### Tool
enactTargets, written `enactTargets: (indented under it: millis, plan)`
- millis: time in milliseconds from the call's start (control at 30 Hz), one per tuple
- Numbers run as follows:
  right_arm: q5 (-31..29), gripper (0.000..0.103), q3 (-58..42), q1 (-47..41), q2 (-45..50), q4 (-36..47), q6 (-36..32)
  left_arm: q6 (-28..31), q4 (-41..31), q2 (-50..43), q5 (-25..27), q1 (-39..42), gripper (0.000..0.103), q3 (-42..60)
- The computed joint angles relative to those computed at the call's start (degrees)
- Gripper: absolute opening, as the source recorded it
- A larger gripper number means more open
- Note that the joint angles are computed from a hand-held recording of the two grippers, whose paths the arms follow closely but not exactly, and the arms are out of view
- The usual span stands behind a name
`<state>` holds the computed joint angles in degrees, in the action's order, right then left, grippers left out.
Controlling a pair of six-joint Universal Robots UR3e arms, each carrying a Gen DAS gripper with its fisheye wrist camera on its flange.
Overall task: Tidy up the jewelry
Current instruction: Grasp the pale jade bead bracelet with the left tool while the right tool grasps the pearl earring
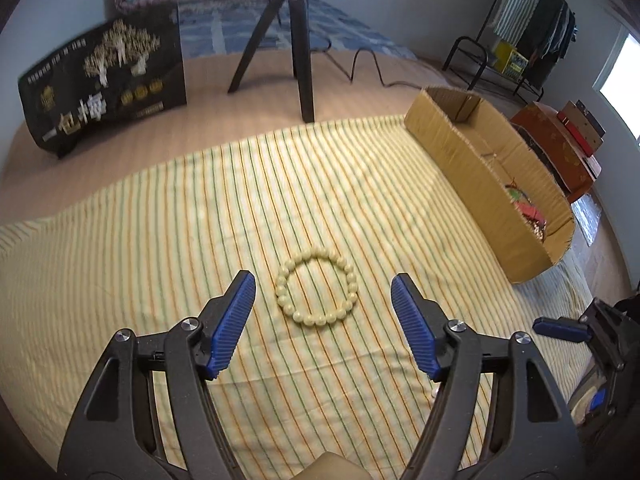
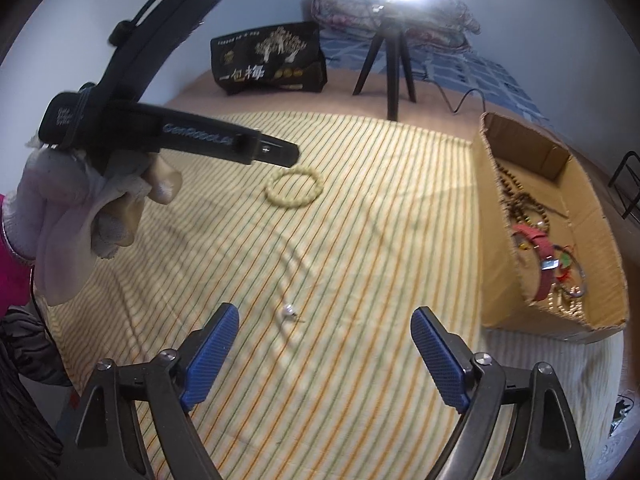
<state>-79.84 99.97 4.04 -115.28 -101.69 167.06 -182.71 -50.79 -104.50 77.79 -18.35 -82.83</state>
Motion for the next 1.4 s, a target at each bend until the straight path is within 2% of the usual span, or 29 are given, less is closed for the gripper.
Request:
enactTargets:
  millis: [233, 367, 633, 733, 800, 933, 1067, 1233, 1300, 1400]
  plan:
    - [-1.19, 0.083, 2.34, 3.72, 1.95, -2.67, 1.75, -1.36, 1.05, -3.31, 2.74, -2.26, 0.072, 0.44]
    - [-1.26, 0.074, 3.56, 4.73, 2.52, -3.11, 1.90, -0.23, 2.17, -4.90, 5.84, -4.46, 0.072, 0.65]
    - [-1.80, 0.064, 4.67, 5.60, 3.28, -4.67, 2.20, -3.31, 6.13, -4.72, 5.97, -2.21, 0.072, -1.31]
    - [-1.56, 0.056, 4.79, 5.35, 3.77, -4.68, 1.92, -3.50, 6.63, -4.84, 6.13, -1.57, 0.071, -2.01]
    - [-1.75, 0.053, 4.72, 5.60, 4.02, -4.62, 1.92, -3.33, 6.74, -4.98, 6.35, -1.44, 0.055, -2.39]
    - [-1.61, 0.049, 4.67, 5.68, 4.71, -5.00, 2.18, -2.14, 6.95, -5.60, 7.76, -2.03, 0.051, -2.75]
    - [-1.78, 0.045, 4.48, 6.02, 5.87, -6.00, 2.91, -1.76, 7.59, -6.23, 9.12, -2.58, 0.042, -2.61]
    - [-1.95, 0.031, 4.55, 6.66, 6.93, -6.68, 3.44, -1.63, 8.27, -6.59, 10.13, -2.57, 0.022, -2.58]
    - [-1.70, 0.019, 4.16, 6.57, 6.97, -6.21, 3.21, -1.42, 8.80, -6.39, 10.37, -2.54, 0.014, -3.07]
    - [-0.98, 0.012, 4.77, 5.99, 6.32, -6.21, 3.06, -1.36, 9.12, -6.24, 10.32, -2.27, 0.008, -3.36]
